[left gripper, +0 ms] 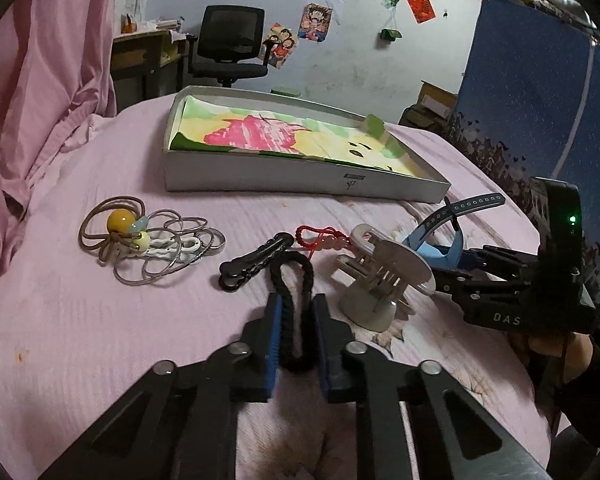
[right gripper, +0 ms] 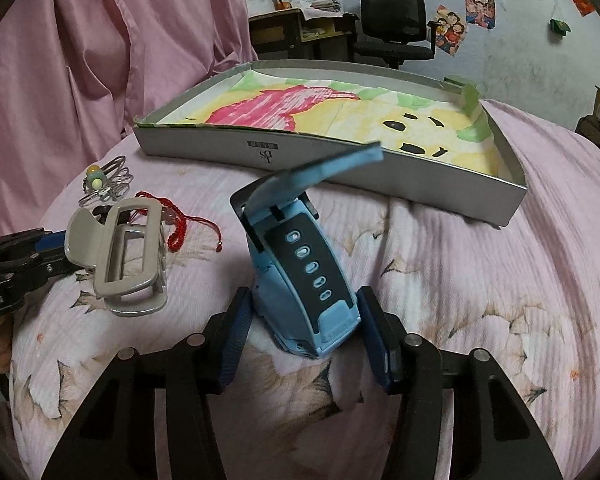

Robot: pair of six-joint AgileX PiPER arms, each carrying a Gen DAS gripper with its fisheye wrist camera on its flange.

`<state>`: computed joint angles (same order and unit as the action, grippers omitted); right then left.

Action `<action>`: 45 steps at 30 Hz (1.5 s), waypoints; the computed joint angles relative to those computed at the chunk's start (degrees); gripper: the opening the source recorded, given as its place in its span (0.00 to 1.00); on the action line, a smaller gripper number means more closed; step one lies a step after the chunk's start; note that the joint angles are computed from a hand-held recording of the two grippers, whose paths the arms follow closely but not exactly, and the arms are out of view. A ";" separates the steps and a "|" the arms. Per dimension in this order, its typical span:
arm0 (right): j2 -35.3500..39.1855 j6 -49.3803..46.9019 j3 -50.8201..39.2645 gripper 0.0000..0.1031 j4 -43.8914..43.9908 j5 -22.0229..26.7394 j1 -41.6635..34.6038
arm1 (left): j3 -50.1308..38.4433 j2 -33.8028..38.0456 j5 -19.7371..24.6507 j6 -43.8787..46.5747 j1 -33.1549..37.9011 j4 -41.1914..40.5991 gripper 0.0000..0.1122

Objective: Organize jewelry
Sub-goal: 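Carry the hair tie with the left tool while the right tool carries the watch to the tray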

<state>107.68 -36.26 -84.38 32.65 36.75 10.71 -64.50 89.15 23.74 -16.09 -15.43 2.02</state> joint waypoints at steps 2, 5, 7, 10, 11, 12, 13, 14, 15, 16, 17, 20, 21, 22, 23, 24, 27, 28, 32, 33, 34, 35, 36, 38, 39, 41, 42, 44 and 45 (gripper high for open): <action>-0.95 -1.61 1.62 0.46 1.63 -1.11 0.02 | 0.66 -0.55 -0.38 -4.15 -1.12 4.71 0.10; -2.85 -4.62 4.54 0.46 5.07 -2.94 -0.13 | 1.48 -1.39 -0.84 -8.13 -2.61 9.16 0.09; -4.22 -6.84 6.45 0.46 7.59 -3.88 -0.21 | 2.95 -2.67 -1.98 -12.85 -3.66 13.33 0.09; -6.45 -9.46 9.21 0.46 10.26 -5.90 0.00 | 5.41 -4.84 -4.13 -21.20 -5.15 20.73 0.09; -7.82 -11.07 10.72 0.46 11.90 -7.09 0.13 | 6.01 -5.43 -4.52 -24.99 -5.82 24.47 0.09; -8.55 -12.08 11.52 0.46 12.96 -7.62 0.04 | 6.43 -6.03 -4.65 -29.64 -6.65 29.15 0.09; -9.52 -13.47 12.54 0.46 14.54 -8.36 -0.06 | 6.65 -6.58 -4.45 -35.05 -7.63 34.69 0.09; -10.56 -14.51 13.54 0.46 15.90 -9.23 -0.08 | 6.74 -6.83 -4.26 -38.39 -8.25 38.06 0.09; -11.36 -14.68 14.22 0.46 16.41 -10.20 0.11 | 6.45 -7.11 -3.74 -42.51 -9.05 42.33 0.09; -12.13 -15.47 14.88 0.46 17.48 -10.89 0.07 | 6.28 -7.25 -3.64 -44.48 -9.41 44.47 0.09; -13.15 -16.58 15.63 0.46 19.17 -11.63 -0.03 | 5.92 -7.40 -3.33 -46.34 -9.83 46.61 0.09; -14.06 -17.26 15.57 0.46 21.67 -11.93 -0.49 | 3.84 -6.86 -2.63 -51.28 -10.39 52.84 0.09; -14.14 -16.80 15.14 0.46 22.03 -11.93 -0.57 | 2.92 -6.55 -2.34 -52.18 -10.41 53.87 0.09; -14.15 -16.55 14.65 0.46 22.40 -12.08 -0.57 | 1.67 -6.11 -2.40 -52.80 -9.94 54.64 0.09; -14.16 -16.41 14.28 0.46 22.75 -12.38 -0.47 | 0.98 -5.88 -2.26 -53.51 -9.82 55.31 0.09; -14.07 -16.30 13.90 0.46 23.26 -12.96 -0.17 | 0.09 -5.50 -2.45 -54.02 -9.21 55.91 0.09; -12.98 -13.81 11.01 0.46 23.14 -14.30 0.77 | -2.75 -3.69 -2.48 -55.81 -7.40 58.44 0.09; -12.44 -12.90 9.82 0.46 22.91 -14.67 0.99 | -3.29 -3.21 -2.41 -56.14 -7.08 59.02 0.09; -9.29 -7.04 3.77 0.46 19.31 -16.86 2.67 | -8.02 0.71 -3.04 -51.67 -3.94 57.43 0.09; -8.22 -5.11 1.93 0.46 17.66 -17.28 3.08 | -9.81 2.08 -3.30 -48.65 -3.03 55.25 0.09; -7.13 -3.09 0.07 0.46 15.95 -17.63 3.48 | -12.03 3.66 -3.40 -44.73 -2.01 52.11 0.09; -4.97 -0.08 -3.27 0.46 13.33 -17.45 3.71 | -13.61 4.84 -3.39 -42.27 -1.40 50.19 0.09; -3.91 2.01 -5.00 0.46 11.49 -17.30 3.94 | -16.14 6.68 -3.61 -37.67 -0.26 46.33 0.09; 0.50 6.99 -11.53 0.46 7.39 -16.24 4.06 | -19.24 8.99 -3.54 -32.48 0.93 41.93 0.09; 2.06 9.35 -13.90 0.46 5.33 -15.81 4.29 | -21.69 10.57 -3.05 -28.26 1.65 38.04 0.09; 6.18 14.00 -19.92 0.46 0.98 -14.61 4.55 | -26.35 14.04 -1.77 -20.09 3.08 30.28 0.09; 8.06 15.40 -22.74 0.46 -0.27 -13.71 4.53 | -27.47 15.03 -1.43 -18.11 3.45 28.55 0.09; 11.90 19.33 -28.37 0.46 -3.73 -12.16 4.84 | -30.62 17.81 -0.21 -14.36 4.03 25.60 0.09; 13.75 20.81 -31.20 0.46 -4.97 -11.09 4.80 | -32.10 19.09 0.38 -12.69 4.25 24.12 0.09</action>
